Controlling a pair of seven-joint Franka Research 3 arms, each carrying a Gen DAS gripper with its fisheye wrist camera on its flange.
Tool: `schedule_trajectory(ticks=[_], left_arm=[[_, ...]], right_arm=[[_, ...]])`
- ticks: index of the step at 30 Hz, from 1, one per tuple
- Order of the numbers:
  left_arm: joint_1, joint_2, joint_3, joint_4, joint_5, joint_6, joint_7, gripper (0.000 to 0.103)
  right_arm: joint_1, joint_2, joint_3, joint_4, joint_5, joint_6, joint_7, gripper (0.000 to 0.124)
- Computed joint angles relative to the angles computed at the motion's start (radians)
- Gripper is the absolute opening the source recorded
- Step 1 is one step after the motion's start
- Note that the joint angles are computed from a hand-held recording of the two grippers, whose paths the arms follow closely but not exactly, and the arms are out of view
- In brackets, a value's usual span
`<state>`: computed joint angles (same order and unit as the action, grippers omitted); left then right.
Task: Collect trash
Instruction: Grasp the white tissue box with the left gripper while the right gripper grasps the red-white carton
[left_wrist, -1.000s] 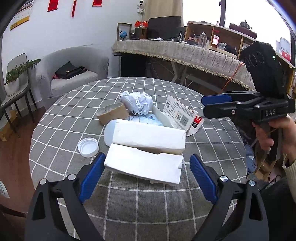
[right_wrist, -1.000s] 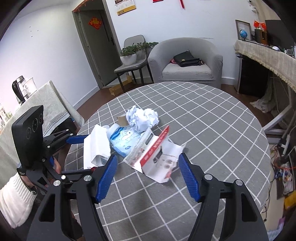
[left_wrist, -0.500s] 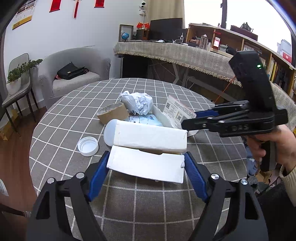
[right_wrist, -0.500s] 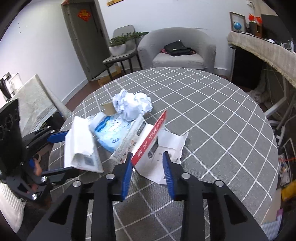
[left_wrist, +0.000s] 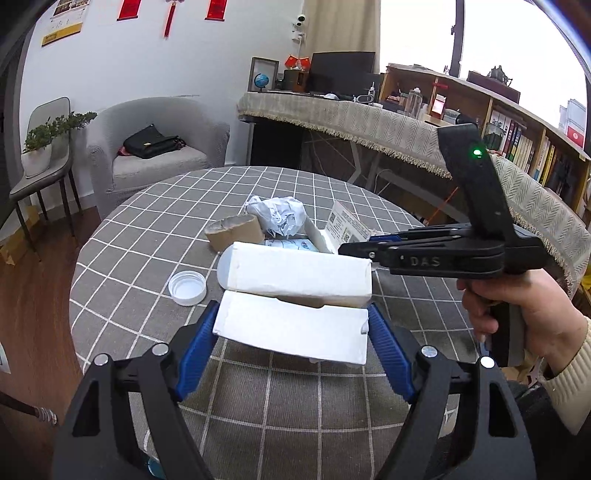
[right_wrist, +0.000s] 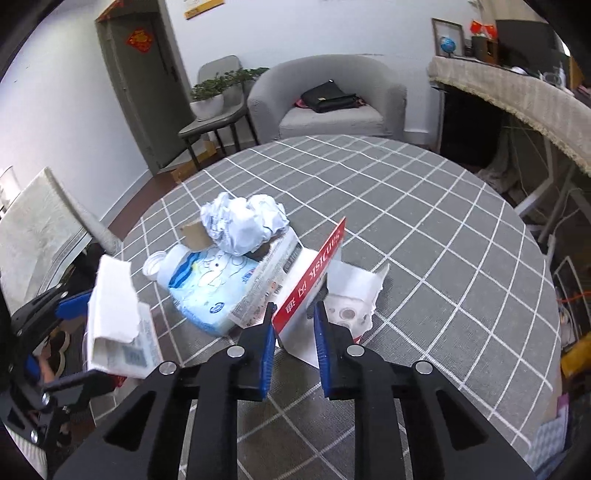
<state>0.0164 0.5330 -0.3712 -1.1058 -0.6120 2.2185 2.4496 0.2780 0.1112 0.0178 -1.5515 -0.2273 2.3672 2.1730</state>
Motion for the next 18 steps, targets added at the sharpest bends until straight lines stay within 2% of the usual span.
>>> schedule_trajectory(ticks=[3,5,11,12,14,18], left_arm=[[0.002,0.001,0.001,0.005,0.0,-0.005,-0.003,0.081],[0.004,-0.001,0.001,0.003,-0.003,-0.002,-0.008,0.081],[0.015,-0.002,0.001,0.006,-0.016,-0.003,-0.018,0.081],[0.018,-0.003,0.001,0.006,-0.019,-0.005,-0.019,0.081],[0.025,-0.007,0.0,0.001,-0.027,-0.006,-0.014,0.081],[0.035,-0.015,0.0,-0.004,-0.042,-0.005,-0.006,0.081]], right_arm=[[0.015,0.022,-0.006,0.034,-0.062,-0.034,0.053,0.02],[0.014,0.024,-0.007,0.033,-0.054,-0.016,0.069,0.02],[0.014,0.048,-0.018,0.059,-0.054,-0.032,0.088,0.02],[0.016,0.046,-0.019,0.056,-0.06,-0.033,0.09,0.018],[0.018,0.038,-0.024,0.048,-0.084,-0.029,0.116,0.002],[0.01,0.008,-0.028,0.018,-0.124,-0.009,0.156,0.001]])
